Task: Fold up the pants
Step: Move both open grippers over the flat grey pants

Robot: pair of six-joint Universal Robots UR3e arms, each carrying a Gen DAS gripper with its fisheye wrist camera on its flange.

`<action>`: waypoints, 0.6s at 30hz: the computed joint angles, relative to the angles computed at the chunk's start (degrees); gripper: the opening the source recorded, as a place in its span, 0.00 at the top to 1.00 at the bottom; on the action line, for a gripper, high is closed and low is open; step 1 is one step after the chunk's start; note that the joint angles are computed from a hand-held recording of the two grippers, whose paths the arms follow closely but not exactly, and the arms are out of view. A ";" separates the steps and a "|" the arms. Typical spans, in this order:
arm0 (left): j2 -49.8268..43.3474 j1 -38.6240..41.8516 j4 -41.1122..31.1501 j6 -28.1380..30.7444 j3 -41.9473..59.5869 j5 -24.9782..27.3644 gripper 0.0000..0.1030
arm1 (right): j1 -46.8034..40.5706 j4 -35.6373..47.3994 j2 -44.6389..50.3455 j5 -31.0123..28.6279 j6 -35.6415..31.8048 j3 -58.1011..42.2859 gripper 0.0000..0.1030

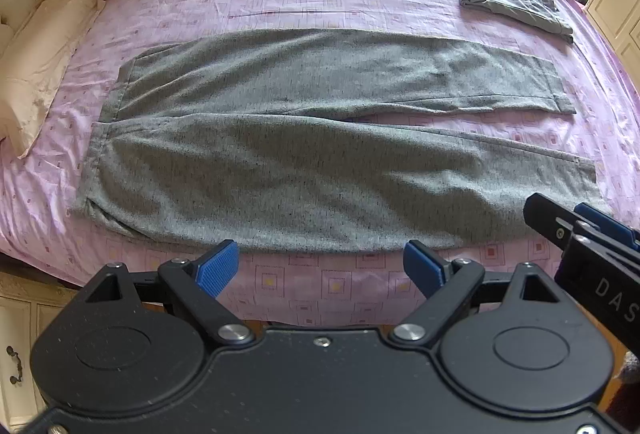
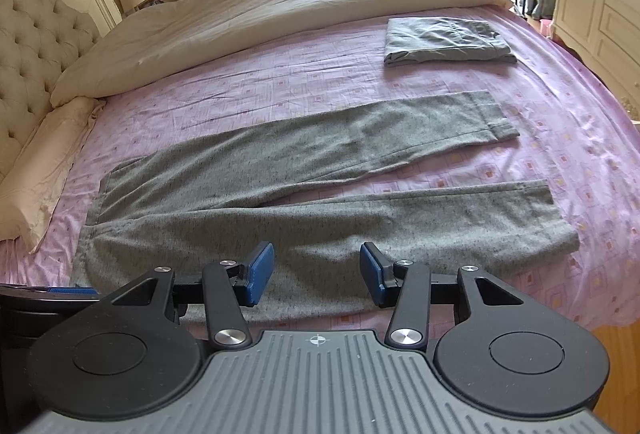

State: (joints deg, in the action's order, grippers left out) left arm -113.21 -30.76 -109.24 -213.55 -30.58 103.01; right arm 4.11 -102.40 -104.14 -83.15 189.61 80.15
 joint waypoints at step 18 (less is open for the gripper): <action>5.49 3.34 5.24 1.79 -9.94 -4.34 0.13 | 2.33 1.50 2.43 -1.31 0.93 -2.34 0.55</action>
